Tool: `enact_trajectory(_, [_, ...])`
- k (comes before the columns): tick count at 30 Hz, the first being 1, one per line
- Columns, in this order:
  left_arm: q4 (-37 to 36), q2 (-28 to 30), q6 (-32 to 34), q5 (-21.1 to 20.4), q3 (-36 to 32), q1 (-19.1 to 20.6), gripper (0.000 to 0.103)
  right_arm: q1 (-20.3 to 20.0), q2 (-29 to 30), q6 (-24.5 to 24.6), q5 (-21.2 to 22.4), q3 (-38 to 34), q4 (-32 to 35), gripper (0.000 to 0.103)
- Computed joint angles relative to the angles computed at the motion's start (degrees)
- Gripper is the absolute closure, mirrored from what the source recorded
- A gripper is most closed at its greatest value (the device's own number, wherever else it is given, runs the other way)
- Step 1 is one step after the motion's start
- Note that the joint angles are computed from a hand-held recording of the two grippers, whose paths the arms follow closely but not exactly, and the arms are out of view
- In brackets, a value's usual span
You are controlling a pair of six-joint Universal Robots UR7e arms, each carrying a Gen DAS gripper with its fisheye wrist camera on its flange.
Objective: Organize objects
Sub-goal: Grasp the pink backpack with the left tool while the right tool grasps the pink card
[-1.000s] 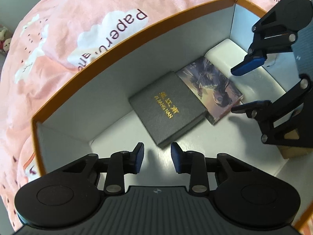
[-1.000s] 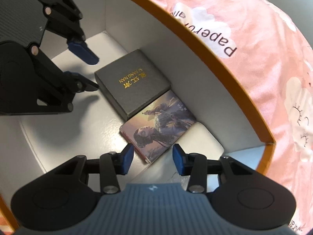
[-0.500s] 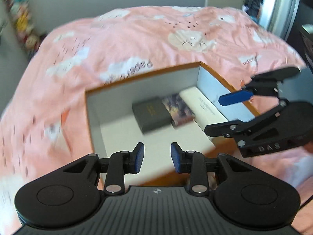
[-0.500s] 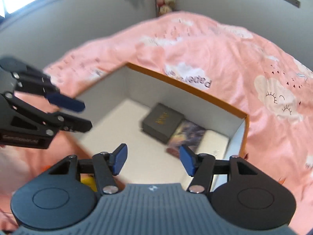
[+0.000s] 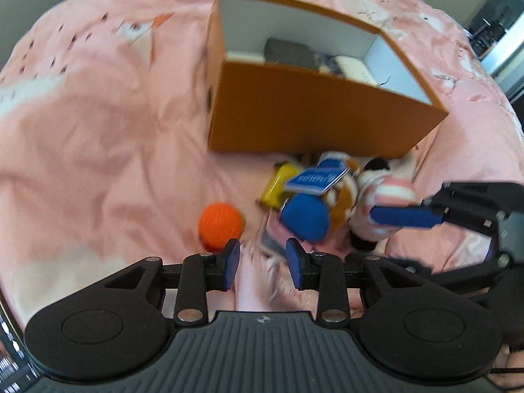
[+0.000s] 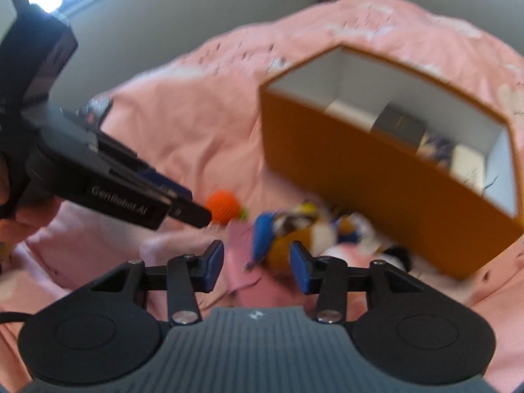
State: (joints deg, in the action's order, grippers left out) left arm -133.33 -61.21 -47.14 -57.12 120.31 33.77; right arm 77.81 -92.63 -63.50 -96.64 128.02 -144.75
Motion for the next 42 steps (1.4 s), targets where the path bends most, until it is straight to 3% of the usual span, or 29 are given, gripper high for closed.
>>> enact_trajectory(5, [-0.5,-0.3,-0.4,-1.6,1.1,1.3,0.061,1.9,3.5,-0.8,-6.0,2.8,-5.4,0.059])
enact_trajectory(10, [-0.7,0.9,1.1,-3.0,1.0,2.1,0.058,3.5,7.2,-0.6,-9.3,3.8,-9.8,0.074])
enact_trajectory(22, [3.3,2.1,1.7,-3.7,-0.3,2.8,0.058,5.7,12.6,-8.8,-13.4,8.7,-25.8,0.07])
enact_trajectory(26, [2.9,2.4,2.4,-4.1,-0.4,2.9,0.058,4.9,12.5,-7.6,-12.8,7.7,-24.1,0.07])
enact_trajectory(35, [4.8,3.8,4.7,-3.4,-1.6,2.2,0.056,4.8,12.0,-14.8,-14.5,10.2,-30.7,0.075])
enact_trajectory(42, [4.3,3.6,5.6,-2.7,-0.5,0.8,0.058,4.3,11.0,-15.9,-13.4,10.2,-29.6,0.08])
